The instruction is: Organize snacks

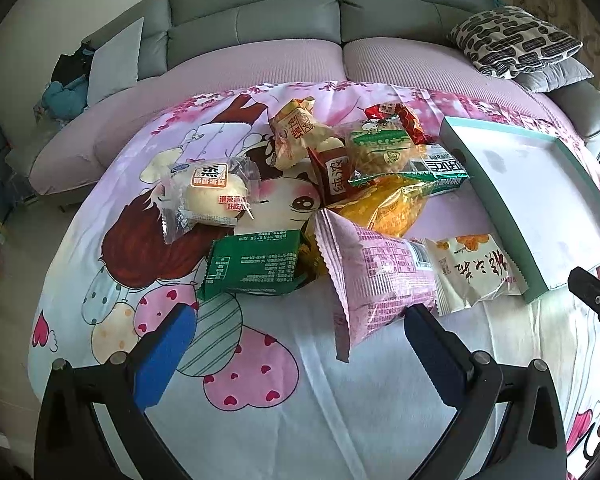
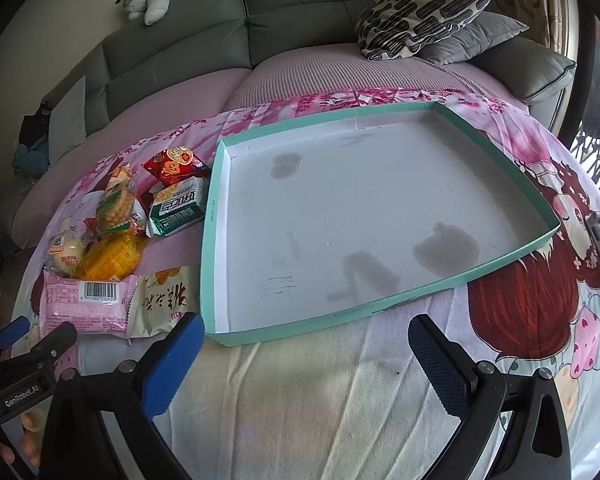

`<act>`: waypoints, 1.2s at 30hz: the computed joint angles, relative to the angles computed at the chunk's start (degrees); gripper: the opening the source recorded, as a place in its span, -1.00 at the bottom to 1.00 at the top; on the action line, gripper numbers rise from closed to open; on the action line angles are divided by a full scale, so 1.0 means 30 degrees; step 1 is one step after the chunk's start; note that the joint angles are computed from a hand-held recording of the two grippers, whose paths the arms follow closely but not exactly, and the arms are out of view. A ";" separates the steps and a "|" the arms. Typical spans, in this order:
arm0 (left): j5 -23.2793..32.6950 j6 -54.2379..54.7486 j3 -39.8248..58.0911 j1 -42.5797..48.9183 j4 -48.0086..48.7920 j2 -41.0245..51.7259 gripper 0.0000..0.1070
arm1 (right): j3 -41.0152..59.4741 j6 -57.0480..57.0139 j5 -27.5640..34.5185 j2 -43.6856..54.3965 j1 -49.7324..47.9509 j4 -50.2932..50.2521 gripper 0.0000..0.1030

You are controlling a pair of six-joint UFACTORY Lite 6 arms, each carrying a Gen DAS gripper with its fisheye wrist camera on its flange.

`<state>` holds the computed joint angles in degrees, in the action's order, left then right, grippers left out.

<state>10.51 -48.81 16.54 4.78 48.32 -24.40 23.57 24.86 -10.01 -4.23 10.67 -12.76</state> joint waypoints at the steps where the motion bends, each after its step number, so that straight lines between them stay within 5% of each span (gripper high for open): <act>1: -0.0022 0.0002 -0.0031 0.0030 -0.0003 -0.0060 0.93 | 0.0004 0.0090 -0.0015 0.0037 0.0009 -0.0088 1.00; 22: -0.0070 0.1490 0.0007 0.0252 -0.1643 -0.0189 0.93 | 0.0016 0.0524 0.0089 -0.0101 -0.0145 -0.0593 1.00; 36: -0.0676 0.6498 -0.0125 0.1295 -0.6401 -0.0386 0.93 | 0.0170 -0.5261 0.0520 -0.0229 0.0861 0.5367 1.00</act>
